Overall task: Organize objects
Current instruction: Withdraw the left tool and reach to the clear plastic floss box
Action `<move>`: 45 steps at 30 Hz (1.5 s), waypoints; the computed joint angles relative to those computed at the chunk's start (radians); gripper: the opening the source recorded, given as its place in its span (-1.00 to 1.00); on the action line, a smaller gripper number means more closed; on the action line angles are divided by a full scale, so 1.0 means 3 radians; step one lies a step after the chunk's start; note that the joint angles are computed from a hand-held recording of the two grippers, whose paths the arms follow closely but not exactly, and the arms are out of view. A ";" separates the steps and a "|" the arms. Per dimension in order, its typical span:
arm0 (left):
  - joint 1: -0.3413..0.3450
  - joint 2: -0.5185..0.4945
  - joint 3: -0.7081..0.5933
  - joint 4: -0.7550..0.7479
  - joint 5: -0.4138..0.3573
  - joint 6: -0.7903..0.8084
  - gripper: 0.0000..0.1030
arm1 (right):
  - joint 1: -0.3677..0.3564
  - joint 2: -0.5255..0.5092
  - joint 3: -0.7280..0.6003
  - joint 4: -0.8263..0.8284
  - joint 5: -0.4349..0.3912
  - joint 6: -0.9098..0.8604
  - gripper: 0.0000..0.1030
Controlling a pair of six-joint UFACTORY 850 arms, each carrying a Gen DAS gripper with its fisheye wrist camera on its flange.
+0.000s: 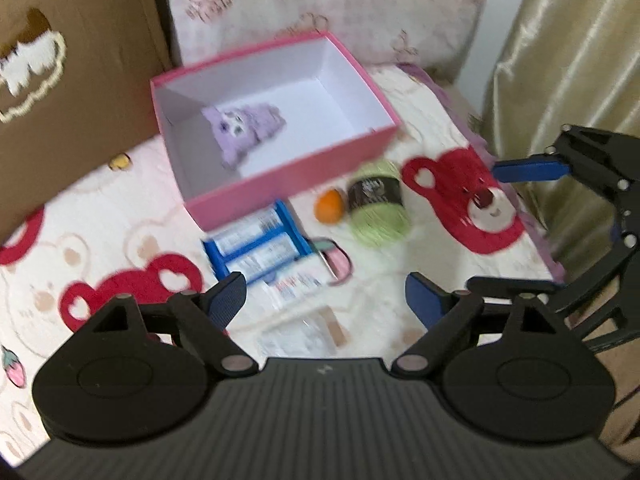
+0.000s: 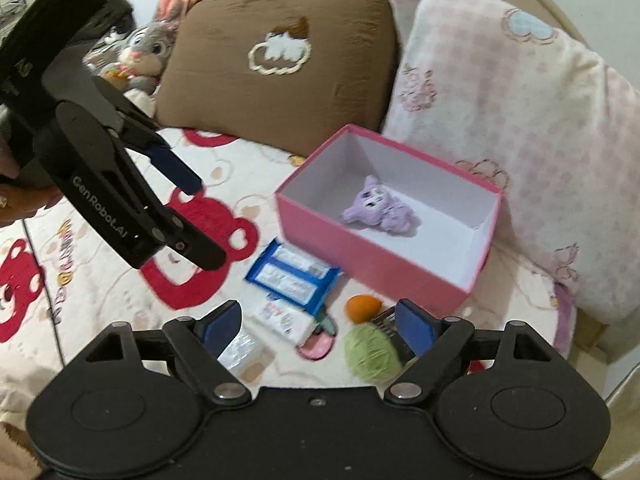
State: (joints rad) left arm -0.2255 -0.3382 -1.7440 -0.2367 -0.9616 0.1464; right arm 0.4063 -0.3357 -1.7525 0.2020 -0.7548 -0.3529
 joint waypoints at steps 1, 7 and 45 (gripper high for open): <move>-0.0007 0.0021 0.0032 -0.0001 -0.0021 0.0018 0.68 | 0.0004 0.0025 0.0044 0.0049 0.0000 -0.0033 0.69; -0.0041 0.0176 0.0315 0.0007 0.0006 0.0123 0.68 | 0.0028 0.0119 0.0291 0.0279 0.0044 -0.0313 0.70; 0.0229 0.0430 0.1908 -0.0943 0.1303 0.0281 0.62 | 0.0209 -0.0239 0.1157 0.1460 0.0818 -0.1129 0.69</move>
